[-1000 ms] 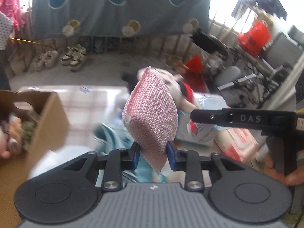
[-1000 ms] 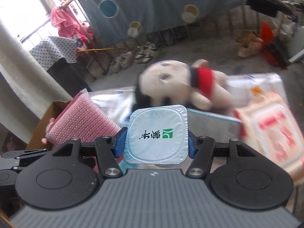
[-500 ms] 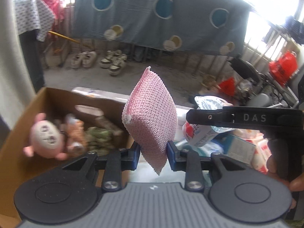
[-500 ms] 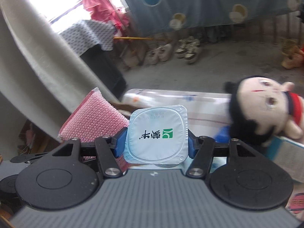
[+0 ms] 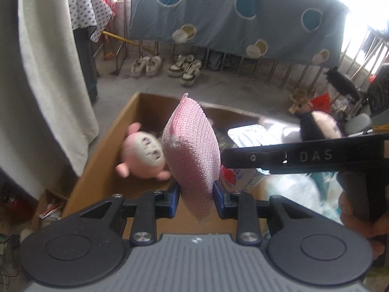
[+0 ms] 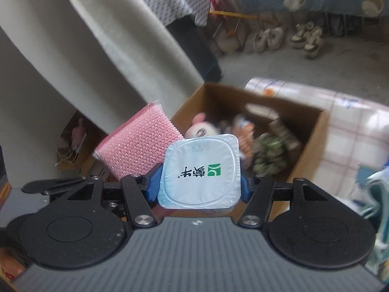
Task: Organize soft objects
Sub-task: 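Carry the pink pouch and yogurt cup over the cardboard box with both grippers, then lower the pouch and yogurt cup into the box and open both grippers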
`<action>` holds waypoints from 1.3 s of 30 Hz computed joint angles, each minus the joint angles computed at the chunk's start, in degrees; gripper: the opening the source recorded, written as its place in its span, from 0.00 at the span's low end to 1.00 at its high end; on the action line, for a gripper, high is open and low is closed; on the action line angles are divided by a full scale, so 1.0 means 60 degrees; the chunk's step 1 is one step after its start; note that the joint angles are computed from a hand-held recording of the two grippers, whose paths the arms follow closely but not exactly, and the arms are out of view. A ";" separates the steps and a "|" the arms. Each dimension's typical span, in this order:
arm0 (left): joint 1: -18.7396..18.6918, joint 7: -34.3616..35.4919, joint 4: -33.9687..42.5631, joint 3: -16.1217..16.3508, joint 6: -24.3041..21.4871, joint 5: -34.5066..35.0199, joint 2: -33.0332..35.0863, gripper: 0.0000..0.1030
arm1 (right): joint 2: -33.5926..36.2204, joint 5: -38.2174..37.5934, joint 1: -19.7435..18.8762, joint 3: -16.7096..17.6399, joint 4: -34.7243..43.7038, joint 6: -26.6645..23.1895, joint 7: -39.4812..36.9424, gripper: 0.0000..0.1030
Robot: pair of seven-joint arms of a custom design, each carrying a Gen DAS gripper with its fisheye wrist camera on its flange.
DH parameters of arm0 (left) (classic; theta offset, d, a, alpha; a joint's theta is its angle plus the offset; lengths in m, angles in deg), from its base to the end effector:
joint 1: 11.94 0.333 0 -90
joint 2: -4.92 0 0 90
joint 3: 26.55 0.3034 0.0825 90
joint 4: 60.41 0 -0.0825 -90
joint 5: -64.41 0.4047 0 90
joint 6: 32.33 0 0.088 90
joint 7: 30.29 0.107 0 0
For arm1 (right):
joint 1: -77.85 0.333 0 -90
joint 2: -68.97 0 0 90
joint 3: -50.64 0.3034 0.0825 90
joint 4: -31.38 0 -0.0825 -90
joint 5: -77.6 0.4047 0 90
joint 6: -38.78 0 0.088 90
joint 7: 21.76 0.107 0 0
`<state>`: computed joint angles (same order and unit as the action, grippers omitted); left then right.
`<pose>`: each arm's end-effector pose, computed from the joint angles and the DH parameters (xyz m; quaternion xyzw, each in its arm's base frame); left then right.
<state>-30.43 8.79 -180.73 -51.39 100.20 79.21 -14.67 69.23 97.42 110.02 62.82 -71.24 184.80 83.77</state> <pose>0.3710 -0.3773 0.5909 -0.6692 0.6748 -0.2574 0.1750 0.4566 0.4398 0.6076 -0.7389 0.5501 0.0434 0.3867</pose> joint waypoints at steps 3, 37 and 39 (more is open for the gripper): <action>-0.0039 0.0424 -0.0271 0.0182 -0.0386 -0.0202 -0.0210 0.30 | 0.0567 -0.0596 0.0120 0.0114 0.0573 -0.0457 0.0473 0.57; -0.0455 0.4436 0.0974 0.0966 -0.3007 0.0367 0.2264 0.60 | 0.2737 -0.1232 0.0013 0.0360 0.2228 -0.1820 0.0622 0.58; -0.0453 0.4295 0.0833 0.0971 -0.2846 0.0353 0.2085 0.60 | 0.2817 -0.1287 0.0042 0.0353 0.2301 -0.1831 0.0698 0.58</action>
<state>-33.14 34.56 -175.73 -45.57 83.12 81.33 -2.16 86.13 89.70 110.27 64.94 -57.43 173.82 87.95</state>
